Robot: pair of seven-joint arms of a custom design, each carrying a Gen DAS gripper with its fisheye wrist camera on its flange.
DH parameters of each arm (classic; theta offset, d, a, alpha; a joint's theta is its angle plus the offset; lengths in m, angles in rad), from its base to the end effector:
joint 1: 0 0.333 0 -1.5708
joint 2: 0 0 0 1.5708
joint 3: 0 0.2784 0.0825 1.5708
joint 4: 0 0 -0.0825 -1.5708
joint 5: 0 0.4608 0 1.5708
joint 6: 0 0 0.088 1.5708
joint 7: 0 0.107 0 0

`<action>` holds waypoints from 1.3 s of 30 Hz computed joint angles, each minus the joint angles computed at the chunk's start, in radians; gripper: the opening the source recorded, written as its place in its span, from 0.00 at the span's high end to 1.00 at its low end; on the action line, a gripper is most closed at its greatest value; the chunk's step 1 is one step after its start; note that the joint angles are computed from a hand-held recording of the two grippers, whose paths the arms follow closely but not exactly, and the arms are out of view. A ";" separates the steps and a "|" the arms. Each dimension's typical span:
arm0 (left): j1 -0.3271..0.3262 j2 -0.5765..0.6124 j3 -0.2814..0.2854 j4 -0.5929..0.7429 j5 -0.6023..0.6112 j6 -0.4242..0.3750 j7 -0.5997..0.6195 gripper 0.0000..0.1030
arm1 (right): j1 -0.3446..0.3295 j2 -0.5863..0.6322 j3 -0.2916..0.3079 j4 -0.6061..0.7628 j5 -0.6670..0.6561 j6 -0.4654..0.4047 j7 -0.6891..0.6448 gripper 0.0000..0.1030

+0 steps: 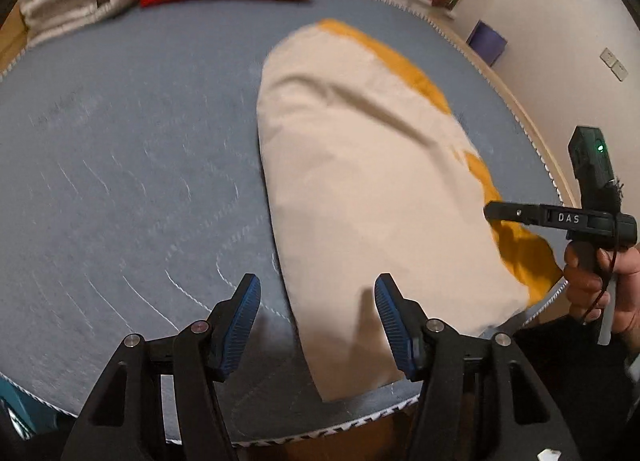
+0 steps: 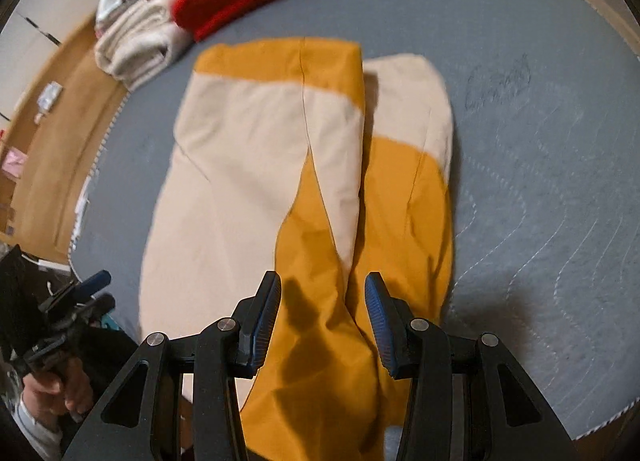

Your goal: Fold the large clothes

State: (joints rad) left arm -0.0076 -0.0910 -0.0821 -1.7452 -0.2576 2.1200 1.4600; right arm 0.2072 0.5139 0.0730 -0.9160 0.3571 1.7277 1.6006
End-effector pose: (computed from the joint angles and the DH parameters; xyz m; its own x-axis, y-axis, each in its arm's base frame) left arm 0.6460 -0.0715 0.6067 0.0347 -0.9555 0.2930 -0.9019 -0.1562 -0.4028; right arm 0.7338 0.2267 0.6124 0.2667 -0.8824 -0.3877 -0.9479 -0.1674 -0.2712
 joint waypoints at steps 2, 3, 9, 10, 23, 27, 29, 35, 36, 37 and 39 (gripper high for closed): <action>0.001 0.015 0.002 0.018 -0.012 -0.025 0.001 0.46 | 0.007 0.021 0.002 0.029 -0.005 -0.022 0.007 0.56; 0.002 0.021 0.003 0.028 -0.029 -0.040 0.004 0.46 | 0.012 0.031 0.002 0.043 -0.010 -0.029 0.011 0.56; 0.015 0.028 0.010 0.031 -0.105 -0.078 0.027 0.45 | 0.015 -0.024 -0.003 -0.015 -0.032 0.014 -0.007 0.96; 0.017 0.026 0.010 0.031 -0.113 -0.085 0.033 0.45 | 0.001 -0.065 0.000 -0.064 -0.005 0.054 -0.020 0.97; -0.001 0.084 -0.023 0.095 -0.121 -0.137 0.108 0.45 | 0.015 -0.182 -0.055 -0.228 -0.211 0.097 0.027 0.97; -0.010 0.112 -0.037 0.113 -0.065 -0.209 0.128 0.42 | 0.031 -0.137 -0.056 -0.185 -0.253 0.061 0.028 0.97; -0.011 0.113 -0.039 0.110 -0.059 -0.213 0.128 0.42 | 0.038 -0.114 -0.058 -0.162 -0.270 0.033 0.028 0.97; -0.012 0.088 -0.037 0.087 -0.048 -0.203 0.113 0.42 | 0.076 -0.128 -0.061 -0.190 -0.349 0.073 -0.027 0.89; -0.014 0.088 -0.038 0.090 -0.050 -0.204 0.108 0.42 | 0.074 -0.152 -0.060 -0.219 -0.345 0.093 -0.030 0.89; -0.013 0.083 -0.036 0.084 -0.055 -0.204 0.111 0.42 | 0.065 -0.173 -0.057 -0.244 -0.325 0.105 -0.033 0.87; -0.015 0.082 -0.036 0.084 -0.054 -0.195 0.112 0.42 | 0.045 -0.198 -0.052 -0.270 -0.274 0.094 -0.037 0.83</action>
State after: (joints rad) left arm -0.0228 -0.0093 -0.1184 -1.6614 -0.3114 1.9248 1.5720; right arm 0.2521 0.3164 0.0208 -1.1857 0.0827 1.8216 1.5641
